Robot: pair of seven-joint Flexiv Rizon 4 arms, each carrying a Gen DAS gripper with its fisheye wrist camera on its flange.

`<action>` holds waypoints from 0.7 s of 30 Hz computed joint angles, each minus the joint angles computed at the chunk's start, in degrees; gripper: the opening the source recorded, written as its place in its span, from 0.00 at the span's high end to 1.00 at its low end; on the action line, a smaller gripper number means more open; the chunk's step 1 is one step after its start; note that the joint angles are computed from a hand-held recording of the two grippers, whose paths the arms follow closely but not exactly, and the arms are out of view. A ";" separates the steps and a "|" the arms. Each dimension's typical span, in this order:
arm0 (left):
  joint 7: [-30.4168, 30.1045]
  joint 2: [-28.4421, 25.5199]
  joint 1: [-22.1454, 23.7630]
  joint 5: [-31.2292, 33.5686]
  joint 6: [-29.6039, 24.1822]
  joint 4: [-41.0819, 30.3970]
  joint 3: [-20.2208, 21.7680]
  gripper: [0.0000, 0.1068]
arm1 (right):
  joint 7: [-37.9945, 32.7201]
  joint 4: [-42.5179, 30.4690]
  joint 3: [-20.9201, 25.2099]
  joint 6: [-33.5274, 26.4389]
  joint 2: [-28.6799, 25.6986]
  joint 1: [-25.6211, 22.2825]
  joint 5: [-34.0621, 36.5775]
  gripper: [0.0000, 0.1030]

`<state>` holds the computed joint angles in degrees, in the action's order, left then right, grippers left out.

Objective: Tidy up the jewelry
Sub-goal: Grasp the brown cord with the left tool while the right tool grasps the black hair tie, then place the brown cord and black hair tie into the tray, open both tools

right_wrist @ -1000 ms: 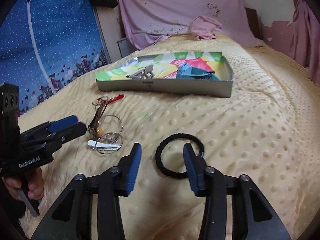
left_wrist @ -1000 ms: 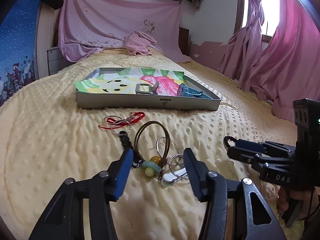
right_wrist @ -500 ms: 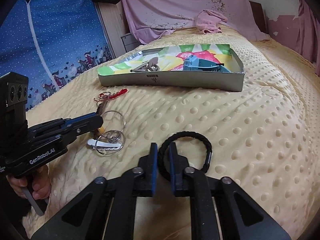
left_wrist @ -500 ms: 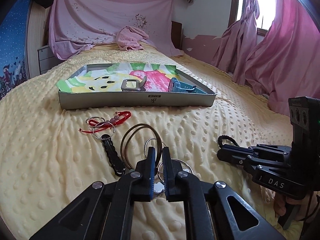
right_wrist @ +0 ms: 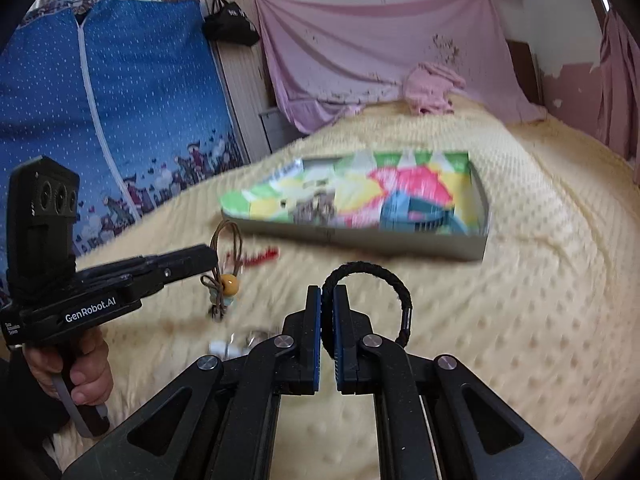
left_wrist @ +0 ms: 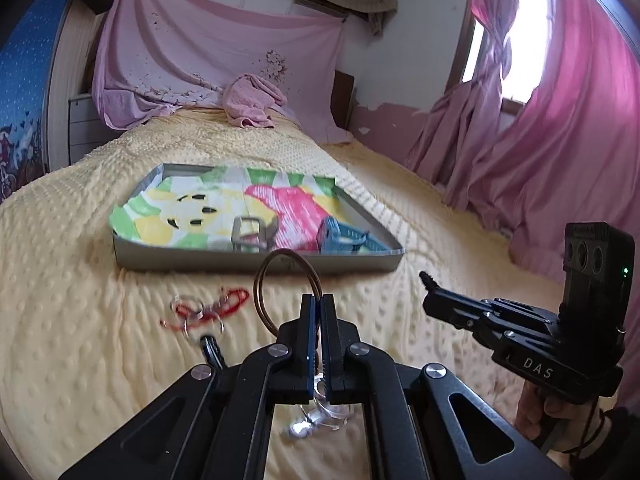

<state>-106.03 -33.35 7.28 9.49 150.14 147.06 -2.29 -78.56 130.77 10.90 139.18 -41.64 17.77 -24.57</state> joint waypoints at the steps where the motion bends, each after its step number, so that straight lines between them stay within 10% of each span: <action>1: -0.82 0.38 1.26 1.14 -0.46 -0.47 -0.51 0.97 | 0.17 -0.56 0.07 -0.01 0.15 -0.31 -0.48 0.95; 21: -6.38 -2.43 11.37 3.30 -13.51 -14.75 -2.44 0.97 | 14.55 -27.69 2.30 -18.70 -11.20 0.02 -15.09 0.95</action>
<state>-112.40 -35.78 18.65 12.79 136.62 132.30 -4.73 -64.01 103.08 13.21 120.48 -52.84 17.78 -39.65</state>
